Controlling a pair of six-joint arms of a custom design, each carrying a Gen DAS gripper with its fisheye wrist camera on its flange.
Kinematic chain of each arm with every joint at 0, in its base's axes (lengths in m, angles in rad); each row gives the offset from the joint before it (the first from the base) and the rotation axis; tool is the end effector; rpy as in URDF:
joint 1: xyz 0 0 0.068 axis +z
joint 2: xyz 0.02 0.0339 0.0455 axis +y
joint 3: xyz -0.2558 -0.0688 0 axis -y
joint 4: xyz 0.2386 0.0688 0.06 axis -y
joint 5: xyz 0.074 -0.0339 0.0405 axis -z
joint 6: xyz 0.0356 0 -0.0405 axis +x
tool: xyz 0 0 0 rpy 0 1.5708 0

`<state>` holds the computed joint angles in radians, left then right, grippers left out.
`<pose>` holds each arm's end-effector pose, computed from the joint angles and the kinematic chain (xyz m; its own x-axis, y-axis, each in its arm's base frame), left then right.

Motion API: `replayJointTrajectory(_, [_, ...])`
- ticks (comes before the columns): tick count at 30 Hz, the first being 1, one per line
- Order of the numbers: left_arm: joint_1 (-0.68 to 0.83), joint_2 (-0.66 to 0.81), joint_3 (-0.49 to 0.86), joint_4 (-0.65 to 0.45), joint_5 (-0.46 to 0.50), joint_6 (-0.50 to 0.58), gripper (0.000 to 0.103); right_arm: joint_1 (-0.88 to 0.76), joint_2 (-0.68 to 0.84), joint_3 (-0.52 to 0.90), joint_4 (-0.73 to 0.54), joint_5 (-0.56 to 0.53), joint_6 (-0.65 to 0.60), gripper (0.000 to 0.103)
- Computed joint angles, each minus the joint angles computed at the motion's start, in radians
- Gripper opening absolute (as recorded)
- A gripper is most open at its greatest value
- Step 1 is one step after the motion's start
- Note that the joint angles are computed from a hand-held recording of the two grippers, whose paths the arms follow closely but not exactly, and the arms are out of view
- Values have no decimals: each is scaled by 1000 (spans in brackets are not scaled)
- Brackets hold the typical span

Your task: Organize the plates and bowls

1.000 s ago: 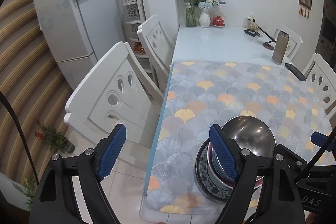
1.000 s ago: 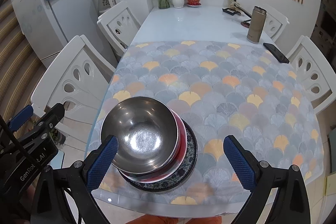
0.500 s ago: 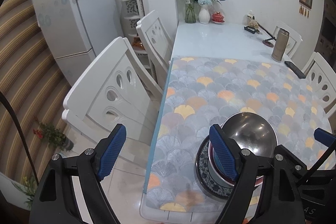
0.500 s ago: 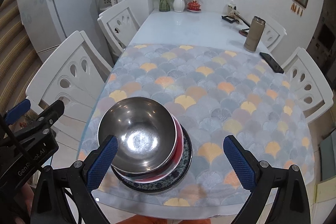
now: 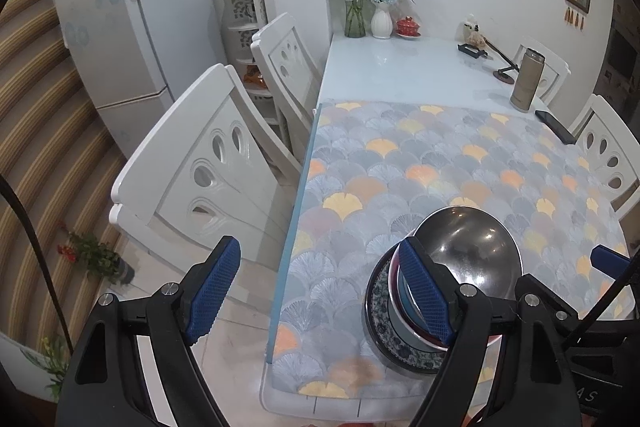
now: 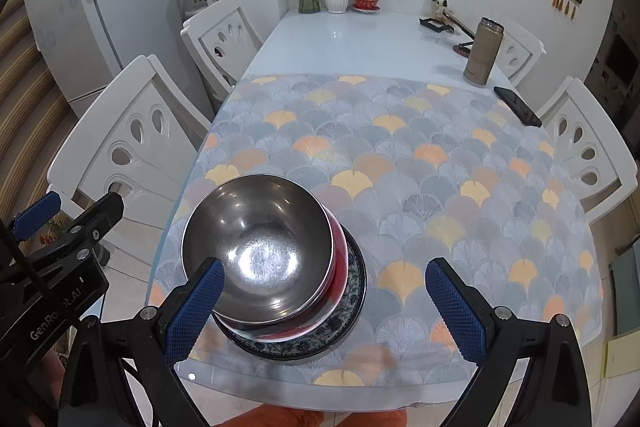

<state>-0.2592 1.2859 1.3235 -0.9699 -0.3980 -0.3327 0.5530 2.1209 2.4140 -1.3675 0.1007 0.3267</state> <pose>0.2432 -0.0502 0.3421 -0.7379 -0.1158 -0.6649 -0.2412 0.9654 0.0995 0.3567 0.2159 0.3617 -0.8633 -0.1576 -0.4794 -0.2162 0.9739 0.0691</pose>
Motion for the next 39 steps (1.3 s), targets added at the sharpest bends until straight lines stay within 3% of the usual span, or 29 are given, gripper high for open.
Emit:
replayJointTrajectory(14, [19,-11,-10,-3,42,4,80,9,-3,-12,-6,27,-2,100])
replayJointTrajectory(20, [28,-7,-6,-8,51,4,80,38,-16,-16,-2,114,-15,100])
replayJointTrajectory(39, [22,-5,-16,-3,73,12,80,27,-46,-9,16,101,13,100])
